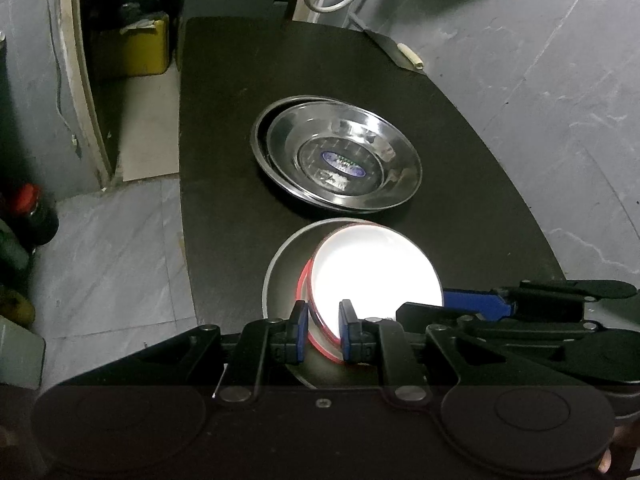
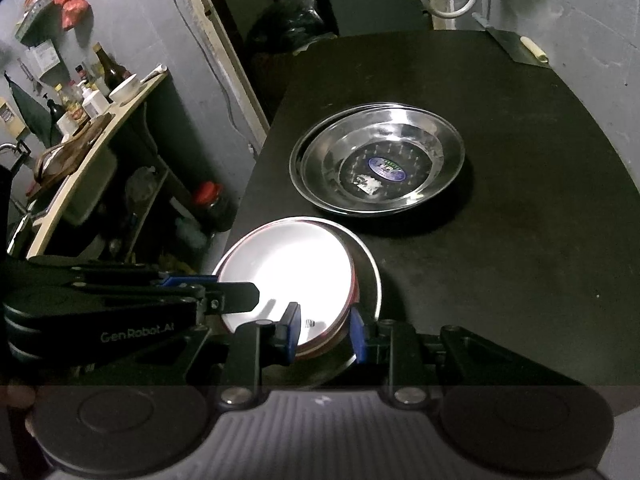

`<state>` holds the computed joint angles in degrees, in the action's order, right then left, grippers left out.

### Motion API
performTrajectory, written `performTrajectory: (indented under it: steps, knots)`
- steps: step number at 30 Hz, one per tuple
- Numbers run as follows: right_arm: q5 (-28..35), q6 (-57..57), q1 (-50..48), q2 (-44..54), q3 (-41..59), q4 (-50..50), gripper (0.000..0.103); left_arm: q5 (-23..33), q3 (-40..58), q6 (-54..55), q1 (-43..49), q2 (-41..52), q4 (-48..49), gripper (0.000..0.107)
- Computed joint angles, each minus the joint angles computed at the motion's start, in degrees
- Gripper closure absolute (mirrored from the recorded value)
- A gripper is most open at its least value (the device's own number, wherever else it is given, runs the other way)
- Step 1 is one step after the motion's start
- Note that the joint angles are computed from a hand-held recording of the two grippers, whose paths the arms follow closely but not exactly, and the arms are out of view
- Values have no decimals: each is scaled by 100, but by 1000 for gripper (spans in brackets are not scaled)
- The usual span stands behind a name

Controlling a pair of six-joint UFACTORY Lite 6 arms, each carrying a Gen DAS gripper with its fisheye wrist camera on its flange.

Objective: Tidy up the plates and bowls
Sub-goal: 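Lower the white bowl into the steel bowl and open the left gripper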

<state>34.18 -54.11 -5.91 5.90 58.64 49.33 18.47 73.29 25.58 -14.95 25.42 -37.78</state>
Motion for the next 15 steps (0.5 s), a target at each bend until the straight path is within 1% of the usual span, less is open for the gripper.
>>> performTrajectory:
  steps: [5, 10, 15]
  knots:
    - [-11, -28, 3, 18, -2, 21, 72, 7, 51, -235, -13, 37, 193, 90]
    - [-12, -49, 7, 11, -17, 58, 72, -9, 25, -186, -23, 17, 126, 90]
    - [-44, -176, -13, -65, -100, 188, 71, -74, -54, -56, -17, -55, -37, 86]
